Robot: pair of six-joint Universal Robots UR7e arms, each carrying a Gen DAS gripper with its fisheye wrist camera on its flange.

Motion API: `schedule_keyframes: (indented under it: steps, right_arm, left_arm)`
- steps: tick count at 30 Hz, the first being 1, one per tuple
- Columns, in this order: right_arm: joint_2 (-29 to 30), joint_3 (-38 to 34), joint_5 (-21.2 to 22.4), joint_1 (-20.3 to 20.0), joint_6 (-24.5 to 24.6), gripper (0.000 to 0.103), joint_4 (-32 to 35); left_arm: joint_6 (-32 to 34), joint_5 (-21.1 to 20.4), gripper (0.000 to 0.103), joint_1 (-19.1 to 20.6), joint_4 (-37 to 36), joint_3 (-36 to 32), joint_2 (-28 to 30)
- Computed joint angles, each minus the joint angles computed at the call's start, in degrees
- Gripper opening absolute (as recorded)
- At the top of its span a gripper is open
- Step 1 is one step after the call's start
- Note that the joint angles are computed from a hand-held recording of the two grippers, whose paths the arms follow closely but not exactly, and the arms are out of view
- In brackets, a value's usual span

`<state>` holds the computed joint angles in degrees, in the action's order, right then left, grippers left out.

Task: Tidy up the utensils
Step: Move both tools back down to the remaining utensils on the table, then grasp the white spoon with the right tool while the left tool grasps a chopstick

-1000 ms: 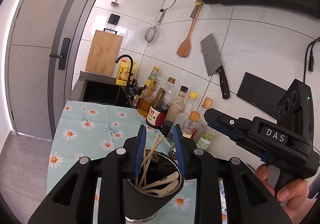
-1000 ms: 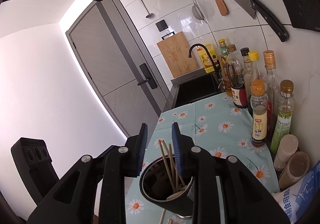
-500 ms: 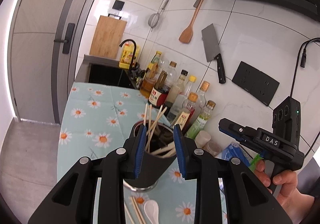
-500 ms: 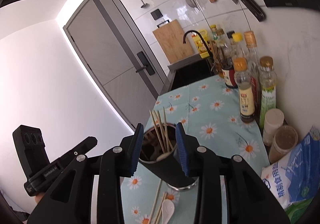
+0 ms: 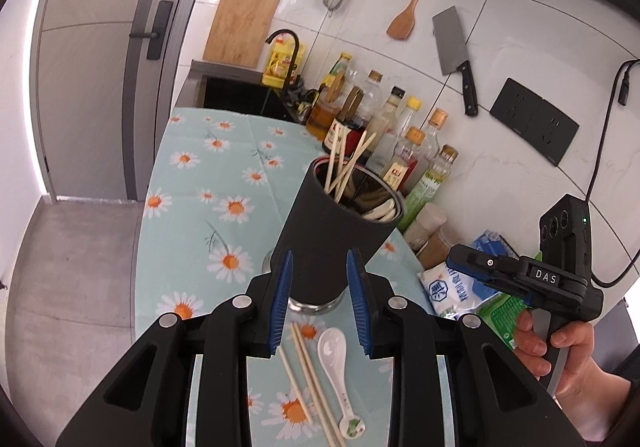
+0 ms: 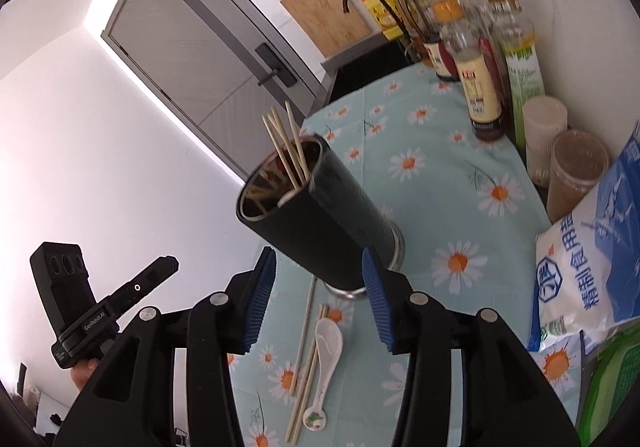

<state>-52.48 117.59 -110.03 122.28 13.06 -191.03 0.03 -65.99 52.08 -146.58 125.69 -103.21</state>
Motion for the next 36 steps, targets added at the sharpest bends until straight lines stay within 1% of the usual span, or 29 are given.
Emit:
schedule_keyframes:
  steps: [11,17,20,24,27,35,36]
  right_arm:
    - [2.43,-0.58,2.38,-2.00,1.38,0.046,6.20]
    - [4.28,-1.42,5.30,-3.86,1.66,0.045,10.35]
    - [5.51,-2.23,5.83,-4.38,1.37,0.044,12.43]
    - [7.08,-3.33,6.65,-5.08,1.15,0.039,14.36]
    - [8.11,-4.35,6.64,-5.25,0.59,0.038,15.77]
    - [10.84,-7.28,4.40,-4.64,-0.64,0.028,20.00]
    - [11.05,-7.46,4.39,-4.65,-0.85,0.025,20.18]
  left_arm:
    - [-2.18,-1.31,0.027,4.01,4.35,1.22,-0.75]
    - [-2.08,-2.51,0.027,6.16,5.86,1.48,-0.53]
    - [-1.92,-3.10,0.027,7.29,6.13,1.51,-0.24]
    - [-1.29,-3.92,0.027,8.78,6.86,1.48,0.11]
    - [-0.82,-4.25,0.027,9.54,7.54,1.43,0.28]
    - [0.81,-5.08,0.027,10.80,9.50,0.83,0.71]
    - [1.06,-5.32,0.027,10.98,9.81,0.66,0.79]
